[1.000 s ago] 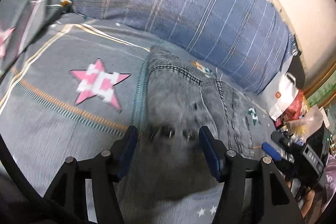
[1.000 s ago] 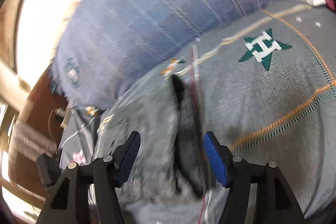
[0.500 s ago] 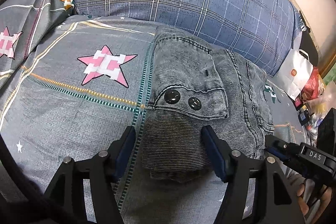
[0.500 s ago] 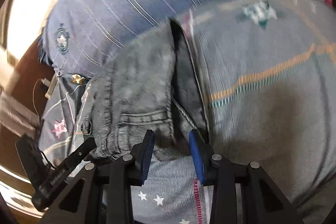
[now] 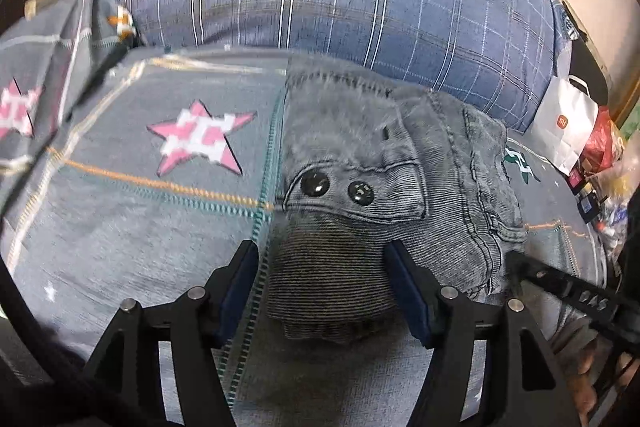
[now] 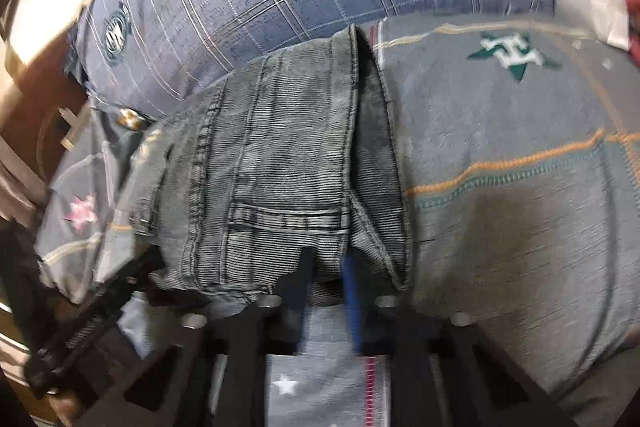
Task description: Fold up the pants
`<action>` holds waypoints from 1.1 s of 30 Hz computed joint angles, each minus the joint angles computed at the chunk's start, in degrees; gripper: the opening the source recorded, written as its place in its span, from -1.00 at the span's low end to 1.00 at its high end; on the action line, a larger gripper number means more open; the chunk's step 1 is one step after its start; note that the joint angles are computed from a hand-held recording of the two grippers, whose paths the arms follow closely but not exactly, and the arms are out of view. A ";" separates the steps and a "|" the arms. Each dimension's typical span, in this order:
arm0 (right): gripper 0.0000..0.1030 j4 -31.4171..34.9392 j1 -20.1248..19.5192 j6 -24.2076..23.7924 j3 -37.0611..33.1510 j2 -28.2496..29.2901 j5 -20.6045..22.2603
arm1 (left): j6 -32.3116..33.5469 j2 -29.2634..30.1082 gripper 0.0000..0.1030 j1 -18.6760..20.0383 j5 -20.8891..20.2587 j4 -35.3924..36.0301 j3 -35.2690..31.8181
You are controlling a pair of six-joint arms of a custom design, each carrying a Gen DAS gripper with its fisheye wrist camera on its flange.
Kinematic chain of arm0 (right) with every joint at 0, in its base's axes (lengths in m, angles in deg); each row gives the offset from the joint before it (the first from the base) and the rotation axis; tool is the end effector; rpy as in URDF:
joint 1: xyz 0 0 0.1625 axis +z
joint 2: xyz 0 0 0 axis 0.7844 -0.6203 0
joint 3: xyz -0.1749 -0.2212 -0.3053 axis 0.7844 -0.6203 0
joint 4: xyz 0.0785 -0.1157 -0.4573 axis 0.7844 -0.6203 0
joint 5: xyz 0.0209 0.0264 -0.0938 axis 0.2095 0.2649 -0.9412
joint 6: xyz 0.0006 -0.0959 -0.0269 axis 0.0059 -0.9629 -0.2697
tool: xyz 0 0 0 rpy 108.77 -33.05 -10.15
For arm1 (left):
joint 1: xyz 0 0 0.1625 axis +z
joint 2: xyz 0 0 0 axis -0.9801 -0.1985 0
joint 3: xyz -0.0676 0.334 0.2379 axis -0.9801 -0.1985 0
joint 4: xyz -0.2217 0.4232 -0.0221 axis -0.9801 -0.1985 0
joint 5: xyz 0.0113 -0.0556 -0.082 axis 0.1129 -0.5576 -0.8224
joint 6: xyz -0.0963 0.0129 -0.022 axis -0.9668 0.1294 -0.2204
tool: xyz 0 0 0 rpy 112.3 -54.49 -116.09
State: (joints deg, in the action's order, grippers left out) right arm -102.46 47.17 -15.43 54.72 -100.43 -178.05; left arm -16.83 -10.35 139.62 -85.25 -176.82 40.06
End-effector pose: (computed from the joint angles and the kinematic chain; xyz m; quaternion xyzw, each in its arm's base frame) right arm 0.1881 -0.7143 0.2040 -0.0837 -0.9020 0.3498 0.2388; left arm -0.2329 -0.7921 0.1676 0.2515 0.9201 -0.2295 0.1938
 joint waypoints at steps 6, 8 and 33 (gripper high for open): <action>-0.83 -7.75 2.74 -4.01 2.42 -1.28 -4.63 | 2.95 -1.25 0.32 -0.59 1.58 -1.16 2.90; -0.83 -2.82 1.88 -0.86 1.71 -0.82 -5.98 | 2.53 -0.37 0.33 -0.49 2.54 0.22 1.96; 0.31 -2.13 0.52 4.92 10.34 -6.89 4.72 | 12.16 -4.64 0.51 -5.68 17.50 -15.10 12.92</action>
